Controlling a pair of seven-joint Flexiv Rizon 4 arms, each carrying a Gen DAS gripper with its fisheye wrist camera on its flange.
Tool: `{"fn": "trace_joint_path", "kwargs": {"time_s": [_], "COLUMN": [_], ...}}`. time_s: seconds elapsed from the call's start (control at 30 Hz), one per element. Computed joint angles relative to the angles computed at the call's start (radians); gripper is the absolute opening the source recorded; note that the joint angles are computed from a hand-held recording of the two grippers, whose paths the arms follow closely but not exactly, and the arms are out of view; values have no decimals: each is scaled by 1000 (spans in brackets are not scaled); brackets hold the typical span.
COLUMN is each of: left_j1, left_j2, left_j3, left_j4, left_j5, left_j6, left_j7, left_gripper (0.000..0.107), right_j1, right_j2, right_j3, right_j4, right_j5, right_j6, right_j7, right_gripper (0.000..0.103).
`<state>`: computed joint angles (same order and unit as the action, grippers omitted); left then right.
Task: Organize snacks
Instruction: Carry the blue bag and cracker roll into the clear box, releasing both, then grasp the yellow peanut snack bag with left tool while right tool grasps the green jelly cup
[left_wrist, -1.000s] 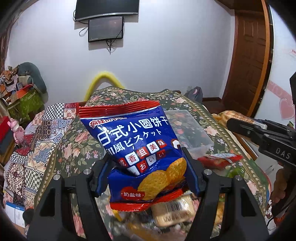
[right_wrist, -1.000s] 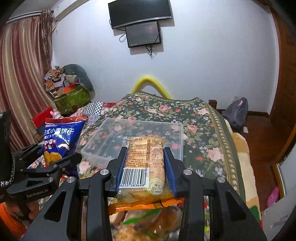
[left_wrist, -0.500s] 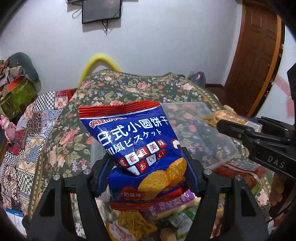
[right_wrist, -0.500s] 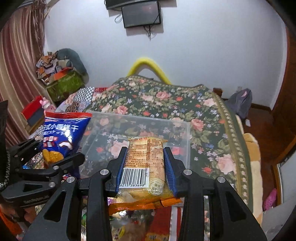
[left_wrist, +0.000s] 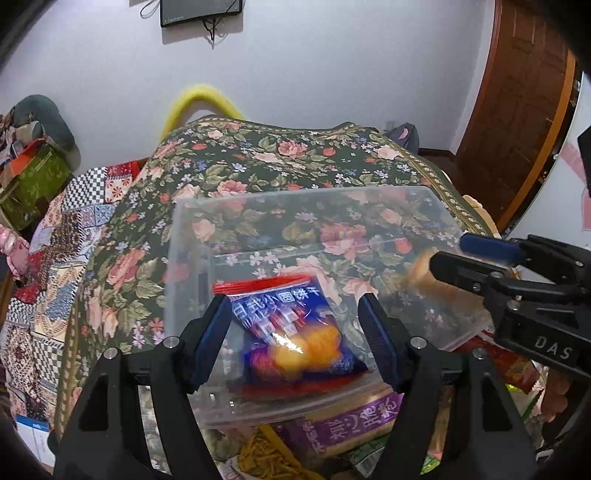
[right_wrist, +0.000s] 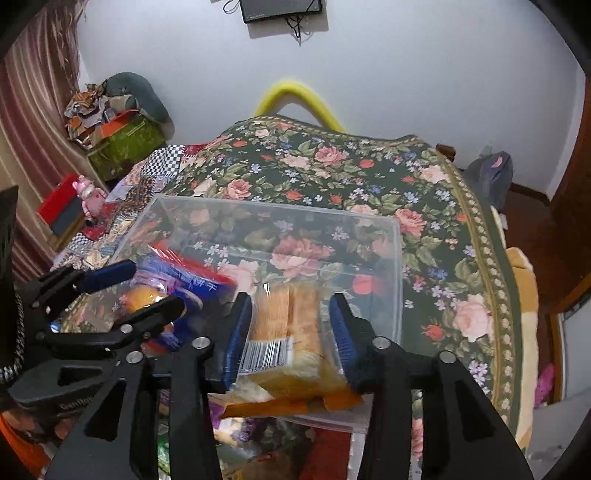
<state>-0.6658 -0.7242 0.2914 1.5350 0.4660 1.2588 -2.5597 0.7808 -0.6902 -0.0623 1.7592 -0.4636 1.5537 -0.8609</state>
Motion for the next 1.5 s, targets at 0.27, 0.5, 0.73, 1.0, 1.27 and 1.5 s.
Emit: {"fn": "trace_joint_path", "kwargs": {"time_s": [0.27,0.5,0.73,1.0,1.27,1.5], "left_j1": [-70,-113,-58,-9,10,-3], "left_j2": [83,172,216,185,116,61], "left_j3": [66,75,-15,-67,-74,-44], "left_j4": [81,157,241,312,330,322], "left_j5": [86,216,281,255,121,20], "left_j6": [49,31,10,76,122,165], "left_j7": [-88,-198,-254,-275,-172,-91], "left_gripper": [74,81,83,83,83,83], "right_j1": [159,290,371,389,272,215], "right_j2": [77,150,200,211,176,143], "right_j3": [-213,-344,-412,-412,-277,-215], "right_j4": [132,277,388,469,489,501], "right_j5": [11,129,261,406,440,427], "right_j6": [139,239,280,258,213,228], "right_j7": [17,-62,-147,-207,-193,-169], "right_gripper": [51,52,56,57,57,57]}}
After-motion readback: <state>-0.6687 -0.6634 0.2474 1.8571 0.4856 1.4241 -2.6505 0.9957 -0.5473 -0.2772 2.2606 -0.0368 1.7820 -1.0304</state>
